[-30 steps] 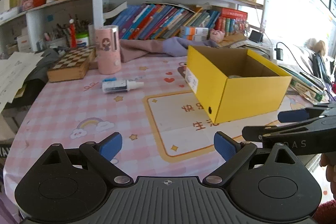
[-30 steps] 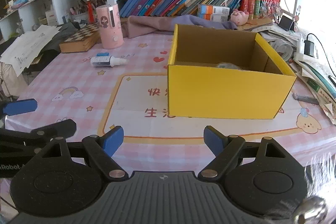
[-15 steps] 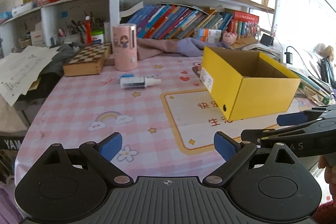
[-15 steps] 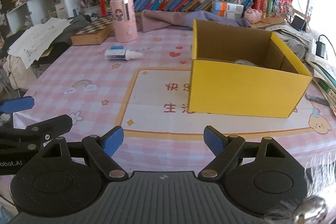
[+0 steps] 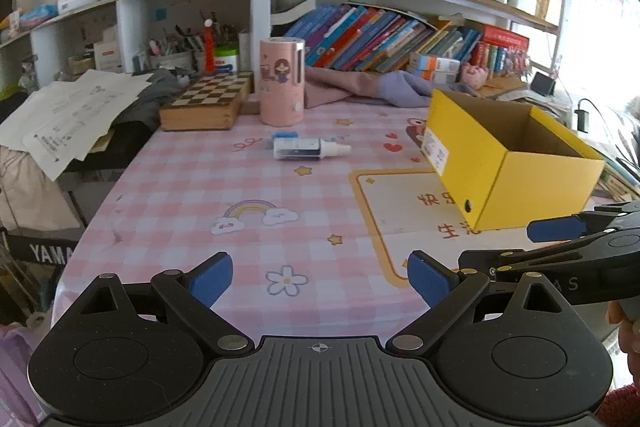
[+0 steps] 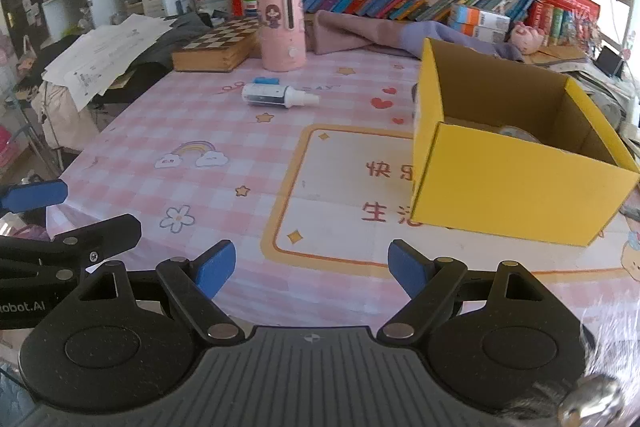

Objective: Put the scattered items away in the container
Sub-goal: 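Move both grippers toward the white spray bottle and blue clip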

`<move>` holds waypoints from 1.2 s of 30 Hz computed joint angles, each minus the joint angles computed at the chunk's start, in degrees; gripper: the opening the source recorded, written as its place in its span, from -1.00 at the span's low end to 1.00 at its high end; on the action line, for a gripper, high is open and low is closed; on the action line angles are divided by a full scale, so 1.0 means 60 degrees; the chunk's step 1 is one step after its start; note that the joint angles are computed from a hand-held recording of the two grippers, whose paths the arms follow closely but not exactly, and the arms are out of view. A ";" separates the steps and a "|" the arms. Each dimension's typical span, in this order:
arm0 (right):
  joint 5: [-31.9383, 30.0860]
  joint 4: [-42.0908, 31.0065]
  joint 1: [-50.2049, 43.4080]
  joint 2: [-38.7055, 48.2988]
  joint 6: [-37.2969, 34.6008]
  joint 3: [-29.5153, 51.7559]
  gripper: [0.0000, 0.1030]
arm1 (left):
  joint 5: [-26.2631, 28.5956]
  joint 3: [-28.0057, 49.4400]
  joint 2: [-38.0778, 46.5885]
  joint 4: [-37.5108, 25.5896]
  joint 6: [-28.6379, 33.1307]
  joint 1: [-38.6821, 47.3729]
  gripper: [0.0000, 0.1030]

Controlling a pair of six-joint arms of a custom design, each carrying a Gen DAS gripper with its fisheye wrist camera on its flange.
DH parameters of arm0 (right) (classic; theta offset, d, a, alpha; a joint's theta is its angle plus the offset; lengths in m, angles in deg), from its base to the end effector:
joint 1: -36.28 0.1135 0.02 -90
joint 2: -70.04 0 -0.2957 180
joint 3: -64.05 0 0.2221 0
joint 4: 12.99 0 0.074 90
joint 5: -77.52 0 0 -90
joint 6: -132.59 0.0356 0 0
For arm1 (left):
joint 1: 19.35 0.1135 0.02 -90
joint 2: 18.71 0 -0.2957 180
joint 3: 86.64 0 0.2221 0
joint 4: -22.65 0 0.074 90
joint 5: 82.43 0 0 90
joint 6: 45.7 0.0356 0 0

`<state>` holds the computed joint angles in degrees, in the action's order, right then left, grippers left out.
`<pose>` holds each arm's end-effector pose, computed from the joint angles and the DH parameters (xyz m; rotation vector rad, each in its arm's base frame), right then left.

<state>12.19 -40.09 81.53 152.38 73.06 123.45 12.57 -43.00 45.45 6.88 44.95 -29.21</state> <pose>0.1890 0.1695 0.2385 -0.1163 2.3415 0.1180 0.1841 -0.0351 0.2370 0.2507 2.1933 -0.1858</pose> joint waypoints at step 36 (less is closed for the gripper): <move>-0.2506 0.1017 -0.3113 0.3612 -0.2725 0.3434 0.59 | -0.0522 0.3369 0.4979 0.1109 -0.0026 0.0046 0.86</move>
